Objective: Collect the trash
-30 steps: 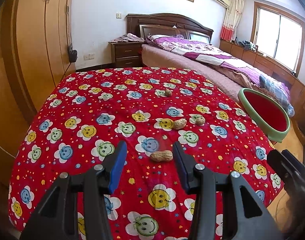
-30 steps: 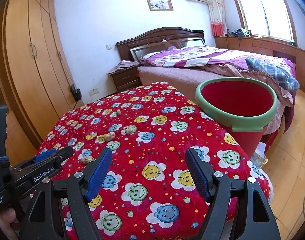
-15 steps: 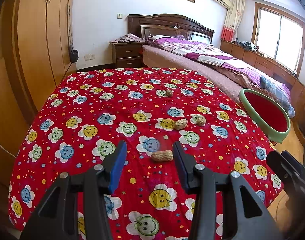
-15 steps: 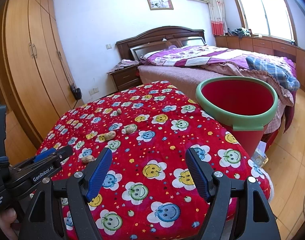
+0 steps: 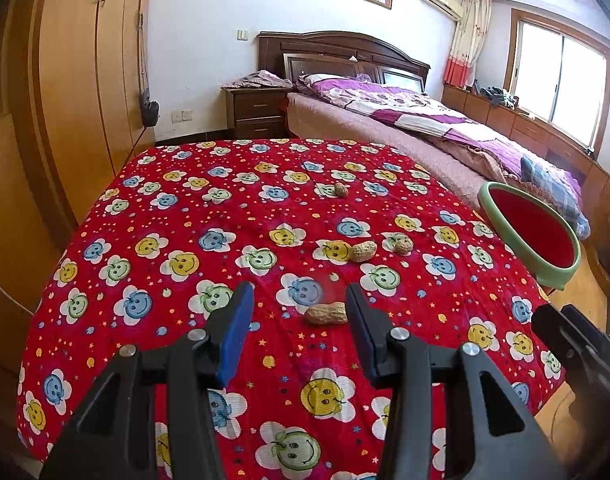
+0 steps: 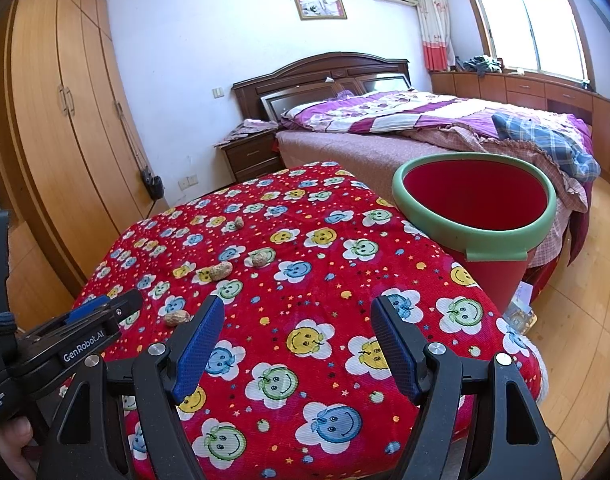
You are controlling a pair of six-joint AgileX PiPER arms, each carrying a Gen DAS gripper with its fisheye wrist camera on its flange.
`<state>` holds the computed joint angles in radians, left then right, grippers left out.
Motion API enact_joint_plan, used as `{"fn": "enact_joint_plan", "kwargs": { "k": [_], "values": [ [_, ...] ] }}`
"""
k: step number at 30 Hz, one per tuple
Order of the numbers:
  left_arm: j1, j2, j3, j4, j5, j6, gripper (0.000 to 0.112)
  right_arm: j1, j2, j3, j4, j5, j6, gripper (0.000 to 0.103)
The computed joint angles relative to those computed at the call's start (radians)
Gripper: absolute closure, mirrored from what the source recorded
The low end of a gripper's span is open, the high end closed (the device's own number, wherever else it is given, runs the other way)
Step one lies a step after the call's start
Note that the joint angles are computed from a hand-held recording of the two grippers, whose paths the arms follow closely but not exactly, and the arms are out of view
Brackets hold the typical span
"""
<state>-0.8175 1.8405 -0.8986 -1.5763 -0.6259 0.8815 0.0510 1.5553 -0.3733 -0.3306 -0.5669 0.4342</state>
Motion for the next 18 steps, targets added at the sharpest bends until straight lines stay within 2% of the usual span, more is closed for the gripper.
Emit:
{"fn": "enact_joint_plan", "kwargs": {
  "k": [18],
  "values": [
    [-0.023, -0.011, 0.02, 0.024, -0.046, -0.051, 0.065, -0.003, -0.001, 0.0, -0.008, 0.001, 0.005, 0.027]
  ]
}}
